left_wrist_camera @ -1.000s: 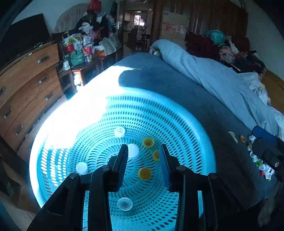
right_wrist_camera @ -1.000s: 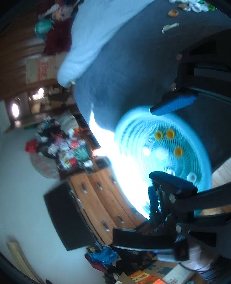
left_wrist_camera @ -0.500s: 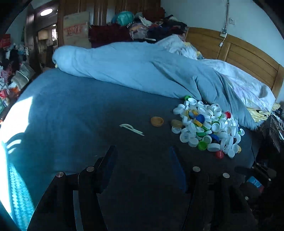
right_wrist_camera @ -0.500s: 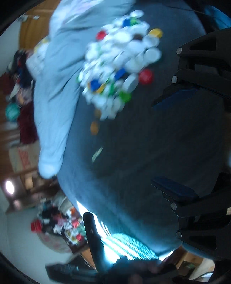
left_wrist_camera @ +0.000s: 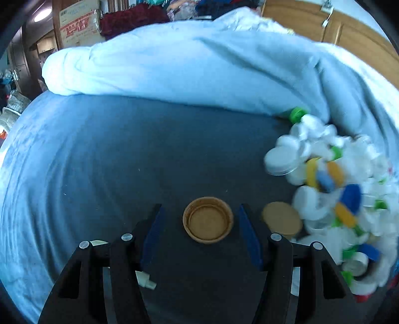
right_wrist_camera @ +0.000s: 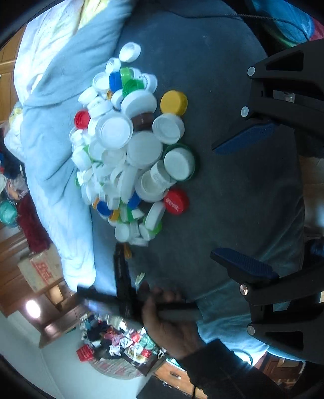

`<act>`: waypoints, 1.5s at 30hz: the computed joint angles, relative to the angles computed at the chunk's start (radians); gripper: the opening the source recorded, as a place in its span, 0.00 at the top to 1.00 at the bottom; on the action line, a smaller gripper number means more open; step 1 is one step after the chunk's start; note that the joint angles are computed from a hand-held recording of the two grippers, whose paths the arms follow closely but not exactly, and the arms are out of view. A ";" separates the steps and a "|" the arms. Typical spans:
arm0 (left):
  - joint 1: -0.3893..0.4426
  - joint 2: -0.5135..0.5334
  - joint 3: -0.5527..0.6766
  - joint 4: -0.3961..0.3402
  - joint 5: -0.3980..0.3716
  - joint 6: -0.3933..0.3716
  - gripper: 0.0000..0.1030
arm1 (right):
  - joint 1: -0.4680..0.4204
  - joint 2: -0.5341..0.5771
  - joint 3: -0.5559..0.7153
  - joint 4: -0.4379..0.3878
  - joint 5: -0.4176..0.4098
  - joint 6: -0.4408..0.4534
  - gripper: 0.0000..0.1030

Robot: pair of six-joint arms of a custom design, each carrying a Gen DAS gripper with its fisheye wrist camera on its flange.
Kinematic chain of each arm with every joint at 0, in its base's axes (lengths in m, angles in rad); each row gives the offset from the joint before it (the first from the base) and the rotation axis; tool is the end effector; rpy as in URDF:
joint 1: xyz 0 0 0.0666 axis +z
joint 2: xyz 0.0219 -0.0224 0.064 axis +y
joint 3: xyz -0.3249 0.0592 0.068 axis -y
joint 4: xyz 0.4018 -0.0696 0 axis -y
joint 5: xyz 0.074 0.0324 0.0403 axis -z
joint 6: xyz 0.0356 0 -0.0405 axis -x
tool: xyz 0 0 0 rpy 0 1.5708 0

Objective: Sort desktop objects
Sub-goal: 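Grasp a tan cap with the left tool while the right tool grasps a white cap, then carry the tan and white caps over the blue basket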

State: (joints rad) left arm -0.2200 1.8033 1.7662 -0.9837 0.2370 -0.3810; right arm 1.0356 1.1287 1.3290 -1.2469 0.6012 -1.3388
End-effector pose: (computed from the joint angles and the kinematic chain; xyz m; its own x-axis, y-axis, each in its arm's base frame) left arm 0.6042 -0.1441 0.3235 -0.6489 0.5155 -0.5596 0.6175 0.7866 0.0085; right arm 0.2164 0.3247 0.4437 -0.6513 0.4751 -0.5916 0.2998 0.8774 0.3745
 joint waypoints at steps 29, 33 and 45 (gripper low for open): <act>-0.017 -0.368 -0.250 0.003 0.178 -0.028 0.67 | -0.236 -0.172 -0.127 -0.363 0.175 -0.050 0.67; 0.011 -0.421 -0.272 -0.011 0.217 -0.027 0.67 | -0.177 -0.111 -0.006 -0.363 0.250 0.008 0.67; 0.233 -0.563 -0.255 -0.051 0.171 -0.047 0.67 | -0.091 0.238 0.442 -0.060 0.172 0.440 0.67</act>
State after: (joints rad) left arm 0.0125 1.2402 1.5116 -1.0345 0.4079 -0.4279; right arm 0.9450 1.3672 1.7708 -1.3073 0.7732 -0.8986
